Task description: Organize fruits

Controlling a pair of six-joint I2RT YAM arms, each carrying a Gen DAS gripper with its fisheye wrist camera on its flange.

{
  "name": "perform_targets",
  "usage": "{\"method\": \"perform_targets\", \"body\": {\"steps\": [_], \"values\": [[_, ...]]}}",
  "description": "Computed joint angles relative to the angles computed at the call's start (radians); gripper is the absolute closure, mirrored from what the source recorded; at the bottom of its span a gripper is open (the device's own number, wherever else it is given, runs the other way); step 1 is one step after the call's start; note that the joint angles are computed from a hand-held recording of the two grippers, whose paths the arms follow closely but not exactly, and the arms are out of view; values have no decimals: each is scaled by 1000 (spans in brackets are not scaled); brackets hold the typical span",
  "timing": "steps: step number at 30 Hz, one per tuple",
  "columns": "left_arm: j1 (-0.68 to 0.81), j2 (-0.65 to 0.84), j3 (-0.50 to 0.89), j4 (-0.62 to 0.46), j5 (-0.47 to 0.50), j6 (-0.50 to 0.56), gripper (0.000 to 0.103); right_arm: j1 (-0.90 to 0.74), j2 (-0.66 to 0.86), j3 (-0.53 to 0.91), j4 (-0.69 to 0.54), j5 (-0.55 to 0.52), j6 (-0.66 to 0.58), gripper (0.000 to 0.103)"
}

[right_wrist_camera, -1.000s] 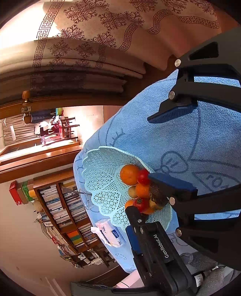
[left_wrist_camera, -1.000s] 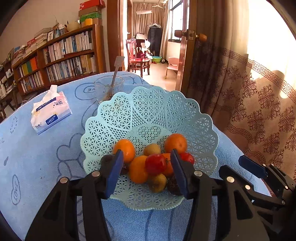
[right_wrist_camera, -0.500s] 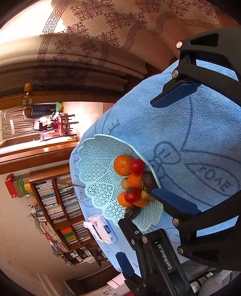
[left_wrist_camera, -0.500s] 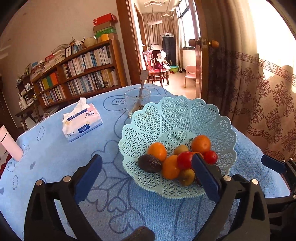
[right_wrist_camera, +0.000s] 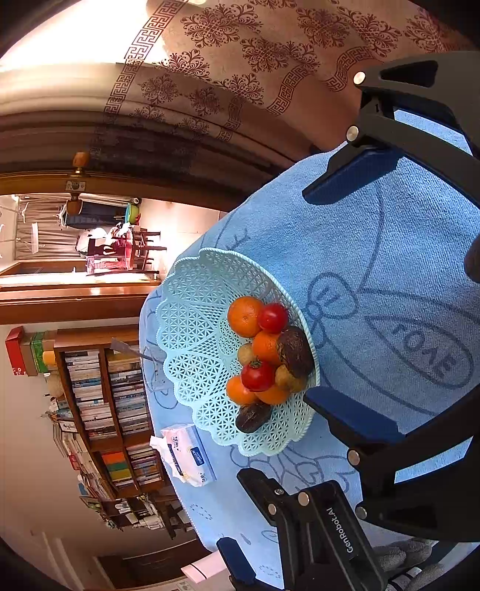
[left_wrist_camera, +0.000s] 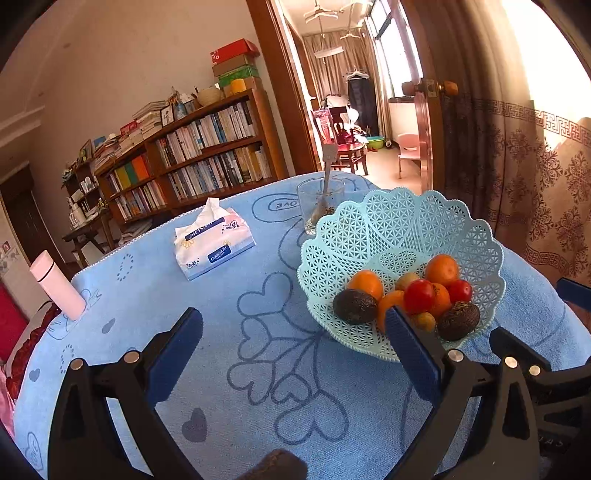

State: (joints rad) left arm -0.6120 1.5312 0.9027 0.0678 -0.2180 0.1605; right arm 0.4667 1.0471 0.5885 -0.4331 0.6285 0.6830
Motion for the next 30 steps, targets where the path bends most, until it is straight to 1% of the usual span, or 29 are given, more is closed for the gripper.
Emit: {"method": "perform_targets", "body": {"steps": [3,16,30], "values": [[13,-13,-19,12,-8,9,5,-10,12,8,-6,-11,7,3],[30,-8,-28,21,-19,25,5,41,100,62,-26,59,0,3],[5,18,5,11,-34,38,5,44,104,61,-12,63,-19,3]]}}
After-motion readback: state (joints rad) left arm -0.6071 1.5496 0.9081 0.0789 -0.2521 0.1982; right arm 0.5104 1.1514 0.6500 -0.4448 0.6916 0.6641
